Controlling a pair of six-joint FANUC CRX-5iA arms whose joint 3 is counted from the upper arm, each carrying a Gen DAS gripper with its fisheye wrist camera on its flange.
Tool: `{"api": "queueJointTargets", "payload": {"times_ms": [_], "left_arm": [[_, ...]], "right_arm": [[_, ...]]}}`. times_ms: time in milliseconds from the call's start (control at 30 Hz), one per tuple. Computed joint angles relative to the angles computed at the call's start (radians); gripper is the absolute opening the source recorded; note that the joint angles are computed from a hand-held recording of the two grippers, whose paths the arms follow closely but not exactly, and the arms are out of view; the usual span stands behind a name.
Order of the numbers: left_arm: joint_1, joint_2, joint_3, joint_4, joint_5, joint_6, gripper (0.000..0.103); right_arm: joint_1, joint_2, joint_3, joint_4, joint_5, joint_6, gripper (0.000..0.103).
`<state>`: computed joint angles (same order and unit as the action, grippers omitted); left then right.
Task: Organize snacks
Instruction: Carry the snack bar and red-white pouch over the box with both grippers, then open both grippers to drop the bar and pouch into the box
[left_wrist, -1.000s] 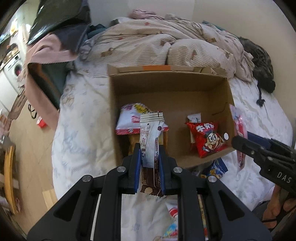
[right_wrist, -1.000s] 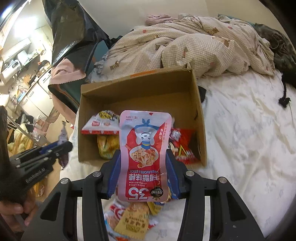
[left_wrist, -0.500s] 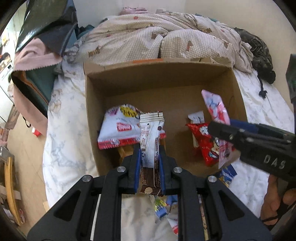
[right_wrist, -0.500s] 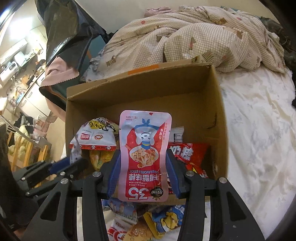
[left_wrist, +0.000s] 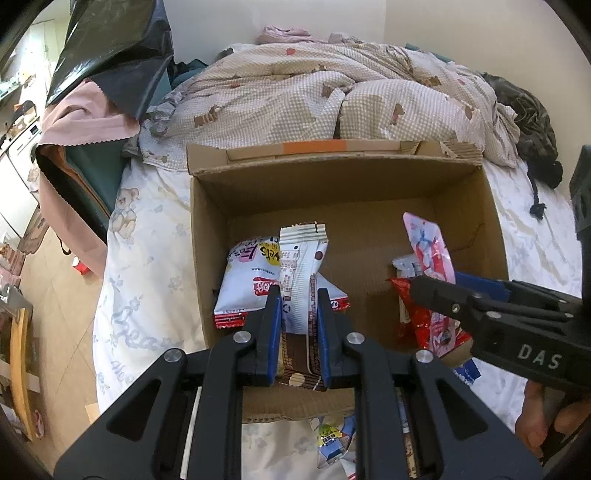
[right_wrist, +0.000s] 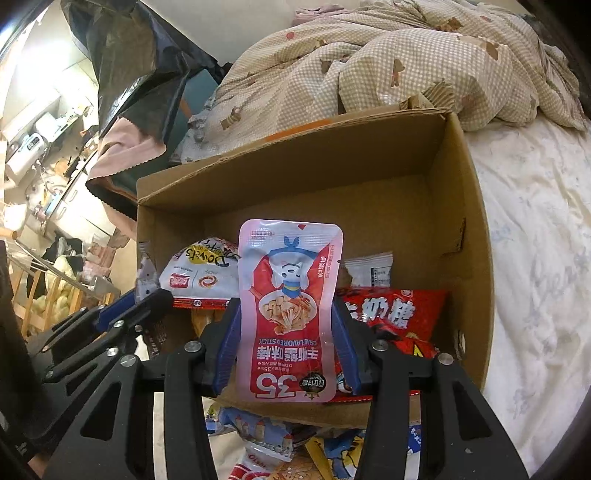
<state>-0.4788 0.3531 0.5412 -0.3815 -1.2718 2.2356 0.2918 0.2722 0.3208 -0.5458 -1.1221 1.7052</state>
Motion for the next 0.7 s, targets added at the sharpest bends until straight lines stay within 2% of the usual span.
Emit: {"api": "queueJointTargets", "payload": {"times_ms": [333,467,567,633,700], "left_arm": [[0.004,-0.013,-0.015,0.008,0.009,0.027,0.015],[0.026,-0.034,-0.052,0.049,0.044,0.037,0.018],[0.027,-0.038,-0.055,0.047,0.041,0.047,0.043],[0.018,-0.046,-0.056,0.018,0.042,0.076,0.071],[0.006,-0.057,-0.059,-0.017,0.044,0.106,0.081]], "right_arm": [[-0.016,-0.011,-0.011,-0.026,0.029,-0.012,0.054],[-0.024,-0.013,-0.012,-0.045,0.027,-0.004,0.056],[-0.035,-0.014,-0.011,-0.068,0.024,0.003,0.06],[-0.047,-0.012,-0.005,-0.09,0.015,0.005,0.062],[-0.054,-0.013,-0.004,-0.097,0.015,-0.003,0.074]]}}
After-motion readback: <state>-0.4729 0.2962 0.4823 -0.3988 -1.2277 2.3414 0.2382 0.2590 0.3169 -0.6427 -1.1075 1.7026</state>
